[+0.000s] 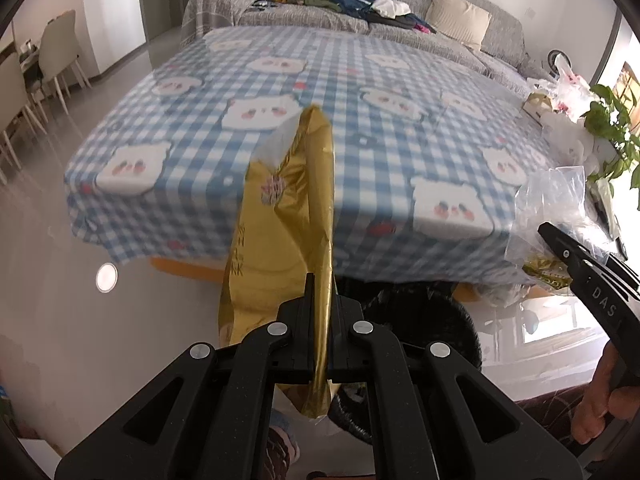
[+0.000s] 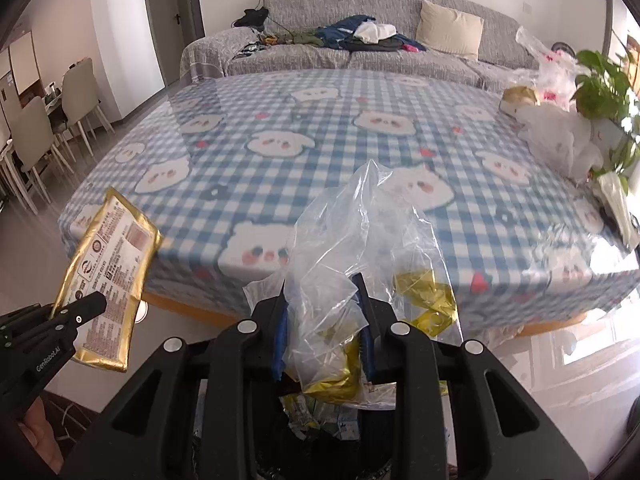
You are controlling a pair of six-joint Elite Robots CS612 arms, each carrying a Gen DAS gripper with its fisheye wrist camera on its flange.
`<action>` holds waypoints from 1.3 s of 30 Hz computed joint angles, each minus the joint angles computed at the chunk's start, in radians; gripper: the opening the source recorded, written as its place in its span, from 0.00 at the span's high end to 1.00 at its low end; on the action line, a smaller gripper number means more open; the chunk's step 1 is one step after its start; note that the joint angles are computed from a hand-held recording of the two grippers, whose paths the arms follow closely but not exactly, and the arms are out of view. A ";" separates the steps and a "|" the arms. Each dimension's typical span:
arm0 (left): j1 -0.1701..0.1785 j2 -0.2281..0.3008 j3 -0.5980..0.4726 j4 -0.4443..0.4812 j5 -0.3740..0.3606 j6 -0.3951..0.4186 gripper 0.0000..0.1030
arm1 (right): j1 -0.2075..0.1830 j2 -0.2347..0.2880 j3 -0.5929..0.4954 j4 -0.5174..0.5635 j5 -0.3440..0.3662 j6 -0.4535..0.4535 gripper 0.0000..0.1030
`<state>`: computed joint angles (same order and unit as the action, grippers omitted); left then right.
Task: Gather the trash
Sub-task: 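Carry the gold foil bag and clear plastic bag down over the trash bin with both tools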
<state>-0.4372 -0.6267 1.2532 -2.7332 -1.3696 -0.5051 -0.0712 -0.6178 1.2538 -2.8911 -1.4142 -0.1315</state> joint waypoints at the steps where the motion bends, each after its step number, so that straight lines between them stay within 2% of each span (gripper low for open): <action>1: 0.000 0.000 0.007 -0.001 0.000 -0.005 0.98 | 0.000 0.000 0.007 0.000 -0.001 0.000 0.75; 14: -0.014 -0.012 0.108 -0.014 -0.011 -0.043 0.98 | 0.004 0.009 0.089 -0.006 0.012 -0.008 0.75; 28: -0.009 0.029 0.086 0.056 -0.004 -0.071 0.98 | 0.027 0.046 0.089 0.037 -0.004 -0.061 0.74; 34: -0.015 0.030 0.084 0.047 0.007 -0.073 0.98 | 0.025 0.047 0.084 0.033 0.003 -0.049 0.66; 39: -0.024 0.039 0.065 0.048 -0.001 -0.069 0.98 | 0.016 0.046 0.083 0.026 0.002 -0.038 0.50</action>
